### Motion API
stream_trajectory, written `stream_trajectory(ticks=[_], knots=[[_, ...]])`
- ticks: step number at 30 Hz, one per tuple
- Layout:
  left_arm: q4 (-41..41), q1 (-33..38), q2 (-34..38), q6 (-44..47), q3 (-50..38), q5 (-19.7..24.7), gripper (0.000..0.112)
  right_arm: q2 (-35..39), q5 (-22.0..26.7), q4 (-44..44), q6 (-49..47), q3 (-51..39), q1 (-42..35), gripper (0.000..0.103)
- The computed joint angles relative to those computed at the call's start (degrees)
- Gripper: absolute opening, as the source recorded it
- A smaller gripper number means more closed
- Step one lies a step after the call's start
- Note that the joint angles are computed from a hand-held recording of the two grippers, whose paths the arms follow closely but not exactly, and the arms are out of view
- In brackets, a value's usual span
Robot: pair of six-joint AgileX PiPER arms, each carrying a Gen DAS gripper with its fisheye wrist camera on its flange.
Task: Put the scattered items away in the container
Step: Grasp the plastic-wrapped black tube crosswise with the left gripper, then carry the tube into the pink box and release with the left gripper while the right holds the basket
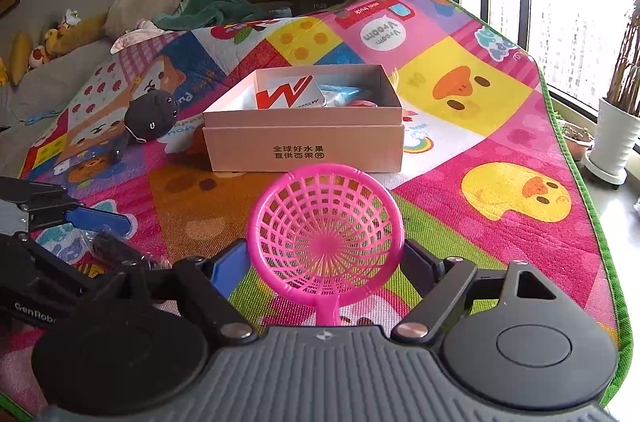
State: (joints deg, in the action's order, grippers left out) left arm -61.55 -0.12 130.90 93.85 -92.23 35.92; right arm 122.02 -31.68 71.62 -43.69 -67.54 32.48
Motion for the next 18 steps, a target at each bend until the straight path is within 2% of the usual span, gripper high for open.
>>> stream_trajectory(ticks=[9, 13, 18], knots=[[-5.7, 0.9, -3.0, 7.0, 3.1, 1.8, 0.088, -2.0, -2.3, 2.3, -3.4, 0.4, 1.2, 0.082], [-9.1, 1.0, -4.6, 11.0, 3.0, 2.4, 0.088, -5.3, -4.6, 1.7, -4.0, 2.0, 1.6, 0.082], [-15.0, 0.0, -5.5, 15.8, -0.4, 2.8, 0.088, -11.5, -5.0, 0.9, -6.2, 3.5, -0.4, 0.082]])
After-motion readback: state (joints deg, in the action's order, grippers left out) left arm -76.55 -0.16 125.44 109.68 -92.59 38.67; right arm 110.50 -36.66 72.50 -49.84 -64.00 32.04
